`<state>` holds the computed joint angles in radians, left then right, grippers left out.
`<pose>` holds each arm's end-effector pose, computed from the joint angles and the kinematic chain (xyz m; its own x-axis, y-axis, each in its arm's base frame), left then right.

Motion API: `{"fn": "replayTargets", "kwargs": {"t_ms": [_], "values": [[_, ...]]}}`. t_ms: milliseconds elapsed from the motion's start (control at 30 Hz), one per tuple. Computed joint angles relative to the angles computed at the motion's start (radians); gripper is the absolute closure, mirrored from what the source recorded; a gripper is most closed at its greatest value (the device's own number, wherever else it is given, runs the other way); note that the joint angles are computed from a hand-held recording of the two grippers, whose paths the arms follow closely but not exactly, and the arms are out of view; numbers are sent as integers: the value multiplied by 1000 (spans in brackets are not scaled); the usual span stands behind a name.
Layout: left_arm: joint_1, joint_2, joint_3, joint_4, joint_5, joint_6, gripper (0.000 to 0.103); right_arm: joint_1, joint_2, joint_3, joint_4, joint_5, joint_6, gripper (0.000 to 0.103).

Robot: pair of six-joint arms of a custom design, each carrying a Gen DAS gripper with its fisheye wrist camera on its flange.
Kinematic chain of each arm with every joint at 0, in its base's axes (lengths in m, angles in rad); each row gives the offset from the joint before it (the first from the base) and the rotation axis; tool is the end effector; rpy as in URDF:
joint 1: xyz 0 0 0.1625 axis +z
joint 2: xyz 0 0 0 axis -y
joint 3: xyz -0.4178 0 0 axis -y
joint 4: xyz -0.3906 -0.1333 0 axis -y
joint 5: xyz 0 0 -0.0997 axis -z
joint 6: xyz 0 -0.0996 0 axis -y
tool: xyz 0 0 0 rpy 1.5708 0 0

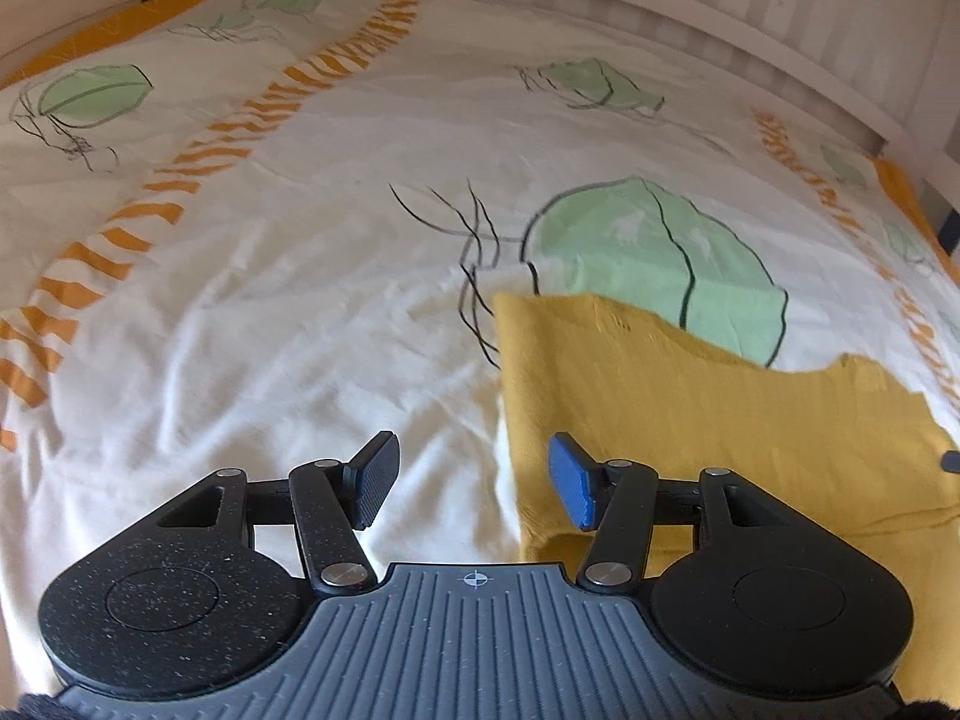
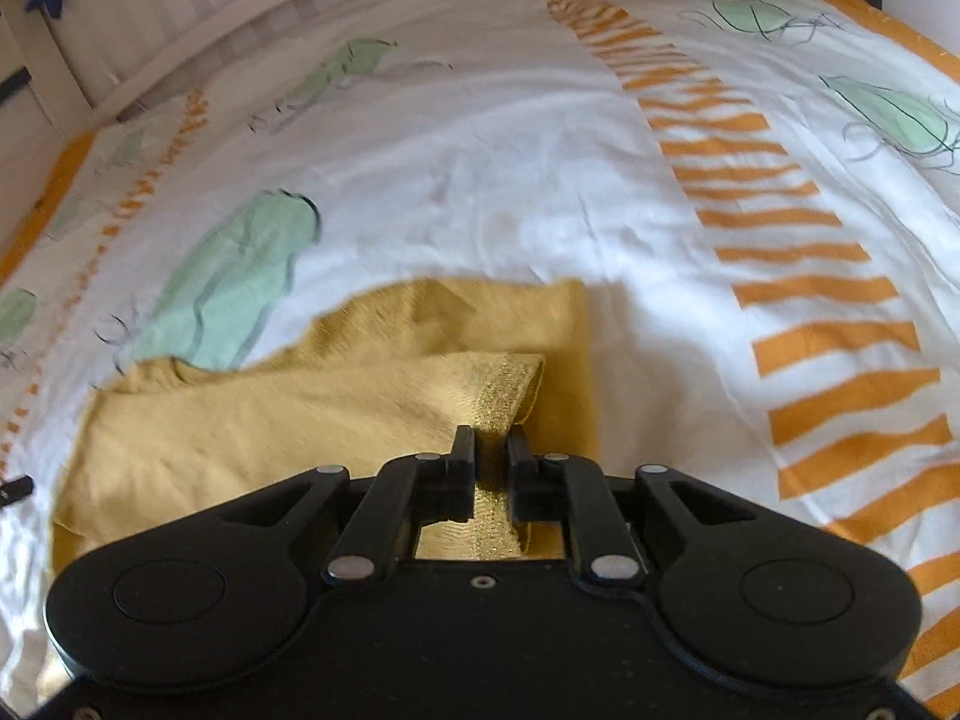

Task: Fold small clothes

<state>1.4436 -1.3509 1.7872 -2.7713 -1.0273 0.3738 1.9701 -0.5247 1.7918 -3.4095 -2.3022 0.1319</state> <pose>0.1102 -0.5949 0.4126 -0.7992 0.0321 -0.6002 0.4118 0.7566 -0.5079 0.2957 -0.5290 -0.0093 -0.8620 0.1451 0.4857 -0.2155 0.7624 -0.6102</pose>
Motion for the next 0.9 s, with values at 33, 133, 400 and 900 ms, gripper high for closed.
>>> {"fn": "replayTargets", "kwargs": {"t_ms": [33,133,400,900], "values": [[3,3,1,3,-3,-3,49,-2,5,2,0,-13,-2,75],[10,17,0,15,5,-11,48,-8,21,18,-41,-35,-25,61],[34,37,5,22,11,-12,28,-20,28,27,-63,-22,-53,6],[19,27,11,23,24,-19,13,-3,-12,43,-36,-39,78,0]]}}
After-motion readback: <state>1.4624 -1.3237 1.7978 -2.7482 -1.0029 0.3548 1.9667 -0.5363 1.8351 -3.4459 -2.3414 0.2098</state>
